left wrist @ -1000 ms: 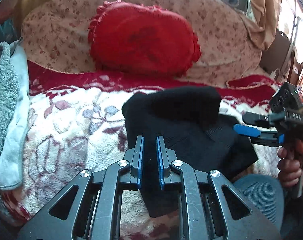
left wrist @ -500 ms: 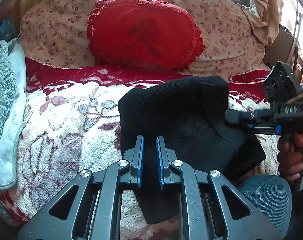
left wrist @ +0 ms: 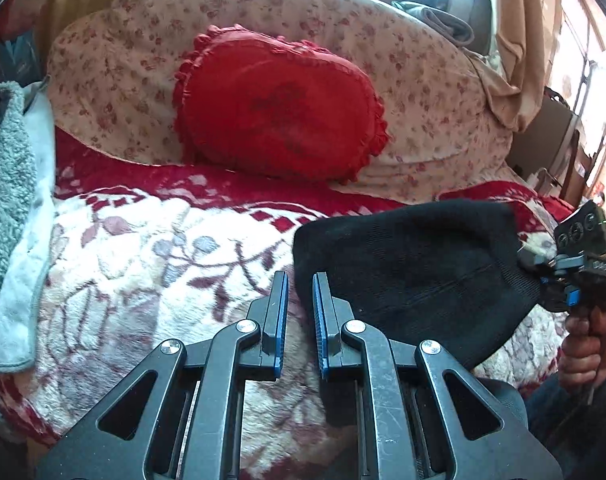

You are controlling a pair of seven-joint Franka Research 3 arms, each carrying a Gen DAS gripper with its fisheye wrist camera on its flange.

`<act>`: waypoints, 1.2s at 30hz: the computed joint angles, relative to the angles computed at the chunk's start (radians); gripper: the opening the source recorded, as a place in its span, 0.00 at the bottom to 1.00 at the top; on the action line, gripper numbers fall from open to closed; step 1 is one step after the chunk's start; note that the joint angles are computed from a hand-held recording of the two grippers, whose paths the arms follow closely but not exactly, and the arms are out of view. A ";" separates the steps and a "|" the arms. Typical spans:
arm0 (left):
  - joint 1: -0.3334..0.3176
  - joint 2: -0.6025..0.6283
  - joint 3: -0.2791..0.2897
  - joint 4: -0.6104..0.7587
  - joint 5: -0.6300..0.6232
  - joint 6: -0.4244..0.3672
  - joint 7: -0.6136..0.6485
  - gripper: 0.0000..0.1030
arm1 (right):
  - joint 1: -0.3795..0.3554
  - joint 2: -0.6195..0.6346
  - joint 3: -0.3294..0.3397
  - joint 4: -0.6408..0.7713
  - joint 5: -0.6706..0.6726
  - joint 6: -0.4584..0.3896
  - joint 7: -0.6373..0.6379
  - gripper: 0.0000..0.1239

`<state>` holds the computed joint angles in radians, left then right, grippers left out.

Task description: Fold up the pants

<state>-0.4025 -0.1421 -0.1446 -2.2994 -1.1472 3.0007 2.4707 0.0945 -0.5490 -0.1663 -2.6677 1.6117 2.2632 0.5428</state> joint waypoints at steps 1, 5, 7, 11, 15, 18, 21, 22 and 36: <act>-0.003 0.001 0.001 0.001 -0.005 -0.009 0.011 0.10 | -0.007 -0.002 0.005 -0.006 -0.025 0.013 0.027 0.07; -0.006 -0.014 0.008 0.003 -0.057 -0.112 0.116 0.10 | -0.011 0.050 0.032 0.001 -0.141 0.063 0.174 0.07; -0.002 -0.030 0.007 -0.006 -0.072 -0.169 0.188 0.10 | -0.009 0.097 0.062 0.014 -0.219 0.116 0.273 0.07; 0.018 -0.063 0.012 -0.040 -0.083 -0.252 0.250 0.10 | 0.015 0.121 0.077 0.019 -0.260 0.198 0.322 0.07; 0.040 -0.106 0.030 -0.084 -0.134 -0.298 0.285 0.10 | 0.049 0.054 0.103 -0.002 -0.297 0.332 0.297 0.07; 0.048 -0.142 0.041 -0.106 -0.129 -0.361 0.332 0.10 | 0.069 -0.042 0.161 -0.051 -0.346 0.519 0.289 0.08; 0.048 -0.154 0.040 -0.111 -0.127 -0.399 0.355 0.10 | 0.198 -0.152 0.058 -0.078 -0.231 0.499 0.064 0.08; 0.049 -0.151 0.034 -0.109 -0.115 -0.397 0.342 0.10 | 0.217 -0.163 0.042 -0.078 -0.233 0.468 0.027 0.08; 0.076 0.031 -0.016 -0.025 0.176 -0.413 0.108 0.02 | 0.189 0.118 0.095 0.051 -0.663 0.300 0.297 0.00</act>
<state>-0.3265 -0.1107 -0.1611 -2.3243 -0.9715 2.5873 2.5785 0.2835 -0.4306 -0.0714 -2.6168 0.9490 2.5633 0.8400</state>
